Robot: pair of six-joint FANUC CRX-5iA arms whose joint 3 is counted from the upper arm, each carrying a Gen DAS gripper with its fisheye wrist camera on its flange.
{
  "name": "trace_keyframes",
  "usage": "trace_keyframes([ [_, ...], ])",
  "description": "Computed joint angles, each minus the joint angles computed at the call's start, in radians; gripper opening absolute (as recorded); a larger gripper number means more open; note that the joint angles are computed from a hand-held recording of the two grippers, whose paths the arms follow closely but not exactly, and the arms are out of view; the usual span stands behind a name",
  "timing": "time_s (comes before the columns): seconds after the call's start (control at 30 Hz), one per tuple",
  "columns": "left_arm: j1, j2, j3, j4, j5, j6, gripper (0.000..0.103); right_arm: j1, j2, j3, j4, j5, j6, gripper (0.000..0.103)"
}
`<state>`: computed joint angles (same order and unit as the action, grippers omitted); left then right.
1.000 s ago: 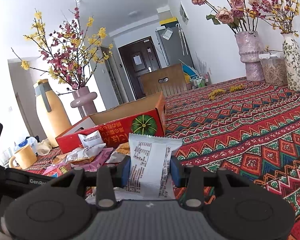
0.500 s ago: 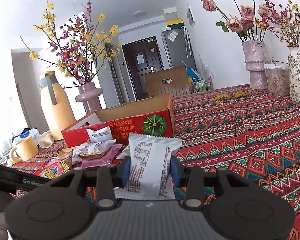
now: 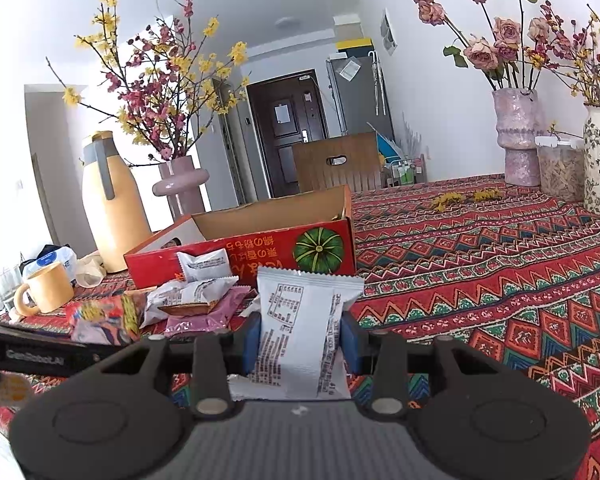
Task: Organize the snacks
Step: 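Carry the white sachet and red bag over the open box with both tools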
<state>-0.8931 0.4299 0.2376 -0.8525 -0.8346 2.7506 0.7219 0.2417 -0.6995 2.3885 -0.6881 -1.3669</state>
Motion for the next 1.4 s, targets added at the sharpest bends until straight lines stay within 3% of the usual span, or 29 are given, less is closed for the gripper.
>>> trace_keyframes([
  [0.37,-0.025,-0.028,-0.004,-0.172,0.021,0.091,0.068,0.0,0.021,0.039,-0.03,-0.008,0.056,0.04],
  [0.63,0.003,-0.007,0.051,-0.232,0.047,0.088,0.068,-0.021,0.05,0.113,-0.033,-0.018,0.113,0.04],
  [1.07,0.104,0.081,0.201,-0.216,0.107,0.031,0.068,-0.084,0.159,0.342,-0.023,0.041,0.208,0.04],
  [1.4,0.186,0.191,0.335,-0.154,0.117,0.006,0.068,-0.099,0.302,0.568,-0.161,0.118,0.388,0.04],
])
